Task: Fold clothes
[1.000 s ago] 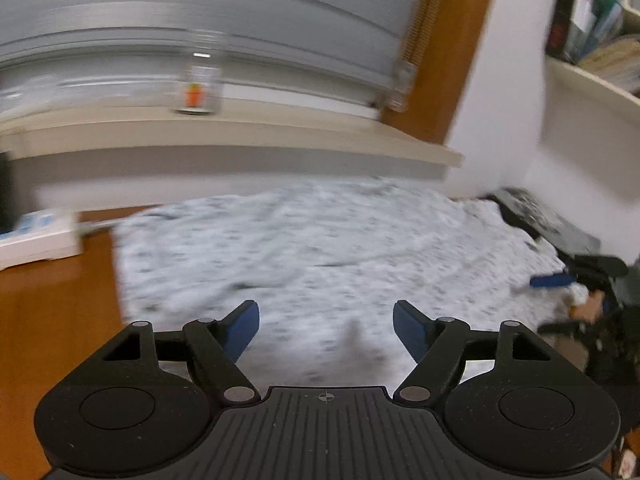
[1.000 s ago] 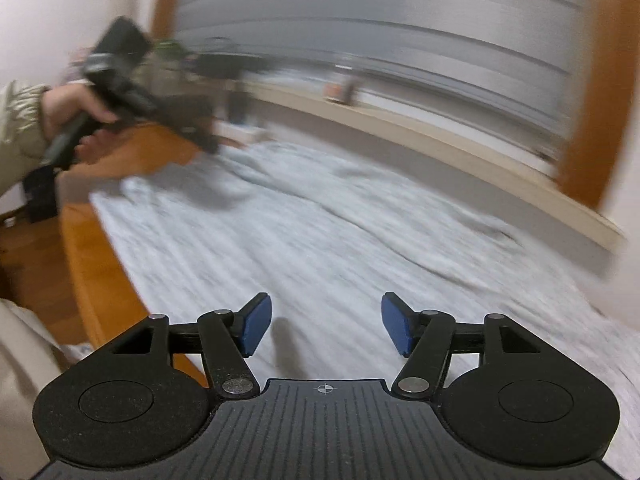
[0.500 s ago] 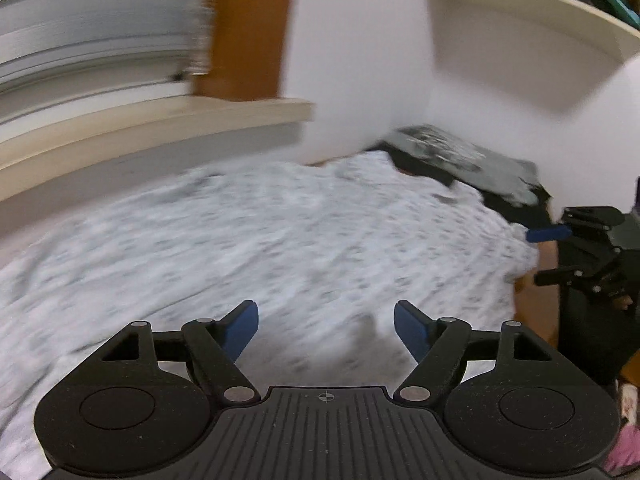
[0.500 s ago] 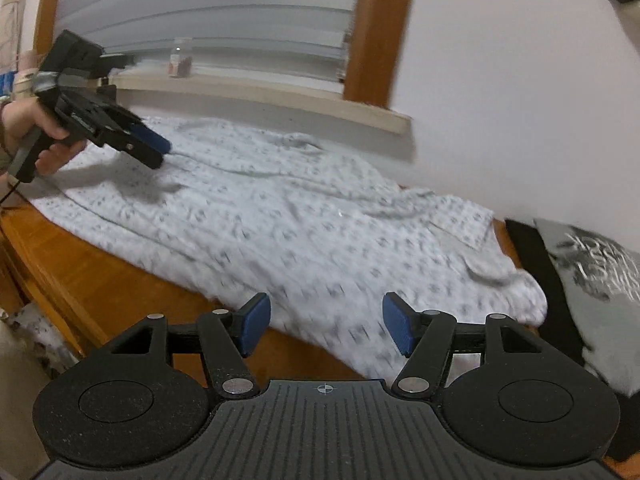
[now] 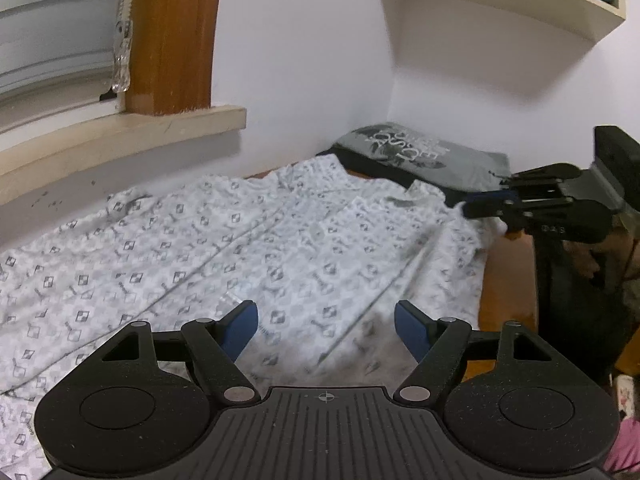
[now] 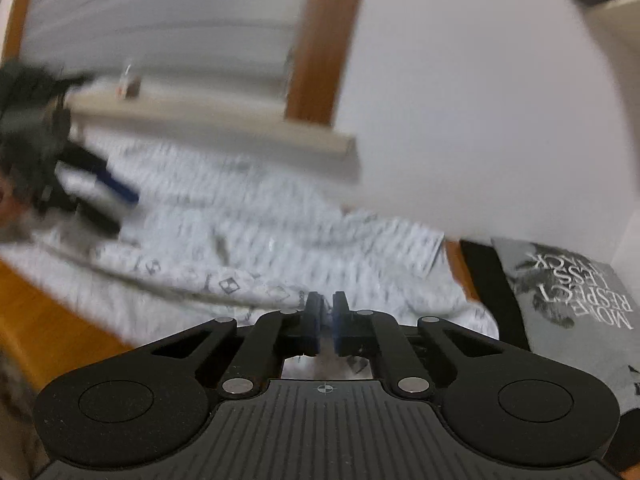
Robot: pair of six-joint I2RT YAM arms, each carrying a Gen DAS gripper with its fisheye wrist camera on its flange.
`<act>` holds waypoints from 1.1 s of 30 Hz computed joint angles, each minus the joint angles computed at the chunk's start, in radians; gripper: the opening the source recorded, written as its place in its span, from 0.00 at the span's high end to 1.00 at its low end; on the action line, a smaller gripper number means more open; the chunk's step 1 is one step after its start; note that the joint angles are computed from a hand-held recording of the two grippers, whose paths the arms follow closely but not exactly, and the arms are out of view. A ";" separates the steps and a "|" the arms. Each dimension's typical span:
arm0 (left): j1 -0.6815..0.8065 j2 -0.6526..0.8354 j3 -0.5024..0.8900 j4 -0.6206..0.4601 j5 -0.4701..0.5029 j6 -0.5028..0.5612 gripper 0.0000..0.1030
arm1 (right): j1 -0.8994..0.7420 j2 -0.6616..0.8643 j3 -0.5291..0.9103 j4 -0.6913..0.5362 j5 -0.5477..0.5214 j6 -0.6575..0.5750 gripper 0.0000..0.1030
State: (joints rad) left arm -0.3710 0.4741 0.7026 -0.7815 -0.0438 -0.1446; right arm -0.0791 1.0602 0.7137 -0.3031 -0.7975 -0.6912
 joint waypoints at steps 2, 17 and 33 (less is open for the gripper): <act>-0.085 0.003 0.002 0.004 -0.060 -0.034 0.24 | 0.040 -0.004 -0.026 0.058 0.044 0.027 0.94; -0.403 0.194 -0.043 0.199 -0.364 0.008 0.91 | -0.003 -0.040 -0.064 -0.006 0.026 -0.021 0.91; -0.411 0.170 -0.022 0.287 -0.475 0.108 0.95 | 0.182 -0.277 -0.198 0.039 0.022 0.082 0.72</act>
State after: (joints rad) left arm -0.7817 0.6442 0.6803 -0.4947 -0.5184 -0.0367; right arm 0.1028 0.7828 0.5161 -0.2643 -0.7757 -0.6095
